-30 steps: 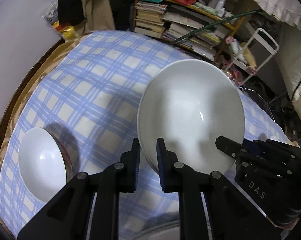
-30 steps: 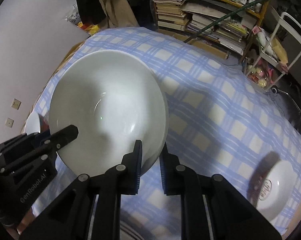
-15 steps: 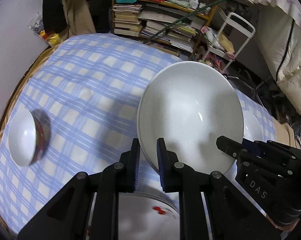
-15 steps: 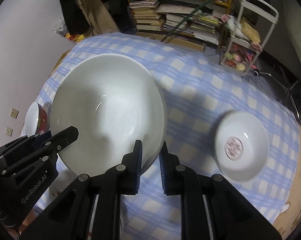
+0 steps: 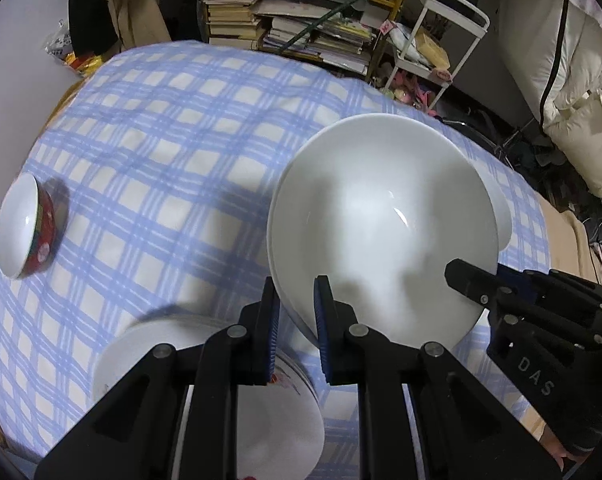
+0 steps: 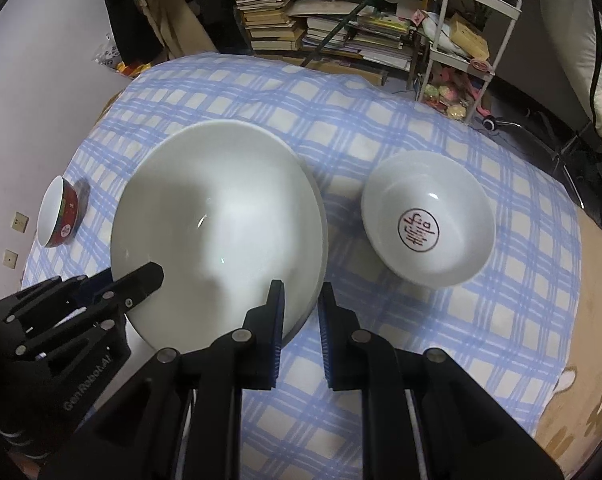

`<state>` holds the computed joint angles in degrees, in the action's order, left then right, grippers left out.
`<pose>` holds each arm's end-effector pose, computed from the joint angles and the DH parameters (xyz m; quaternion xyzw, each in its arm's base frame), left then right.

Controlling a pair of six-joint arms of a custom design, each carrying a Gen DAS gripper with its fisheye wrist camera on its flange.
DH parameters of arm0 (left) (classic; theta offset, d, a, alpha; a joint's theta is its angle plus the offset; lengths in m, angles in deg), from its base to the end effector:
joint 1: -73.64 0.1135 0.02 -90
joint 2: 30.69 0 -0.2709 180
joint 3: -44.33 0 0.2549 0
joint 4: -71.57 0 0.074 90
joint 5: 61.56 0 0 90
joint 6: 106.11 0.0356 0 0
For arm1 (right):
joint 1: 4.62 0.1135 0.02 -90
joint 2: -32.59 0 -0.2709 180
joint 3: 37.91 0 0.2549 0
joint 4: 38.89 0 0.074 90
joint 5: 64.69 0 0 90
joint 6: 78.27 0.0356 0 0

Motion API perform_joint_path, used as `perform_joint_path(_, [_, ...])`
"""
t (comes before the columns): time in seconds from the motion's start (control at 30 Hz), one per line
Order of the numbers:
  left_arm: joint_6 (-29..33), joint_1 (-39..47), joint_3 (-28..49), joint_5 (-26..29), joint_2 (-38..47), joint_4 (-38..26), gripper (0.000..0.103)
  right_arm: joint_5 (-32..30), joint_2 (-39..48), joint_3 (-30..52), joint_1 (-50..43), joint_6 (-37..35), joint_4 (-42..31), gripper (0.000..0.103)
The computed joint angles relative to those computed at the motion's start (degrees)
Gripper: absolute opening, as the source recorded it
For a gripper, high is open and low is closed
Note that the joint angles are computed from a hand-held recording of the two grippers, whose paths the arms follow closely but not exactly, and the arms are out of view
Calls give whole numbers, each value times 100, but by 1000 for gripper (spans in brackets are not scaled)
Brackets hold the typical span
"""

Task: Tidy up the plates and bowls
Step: 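Carry the gripped white bowls across the cloth with both tools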

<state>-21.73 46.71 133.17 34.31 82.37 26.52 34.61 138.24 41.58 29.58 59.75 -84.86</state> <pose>0.3526 -0.1832 0.1559 0.1907 0.9637 -0.0987 0.1584 0.2971 0.1950 0.1581 0.1310 0.9759 0.0414 0.1693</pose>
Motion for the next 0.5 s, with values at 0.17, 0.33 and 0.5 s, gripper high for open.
perform_joint_path(0.17, [-99, -106, -345, -3, 0, 174, 17, 5, -143, -395, 79, 31, 263, 18])
perform_joint_path(0.33, [-302, -133, -657, 86, 65, 402, 18, -192, -138, -806, 57, 70, 734, 18])
perform_joint_path(0.5, [-302, -220, -753, -42, 73, 431, 17, -321, -69, -1029, 58, 7, 1037, 18])
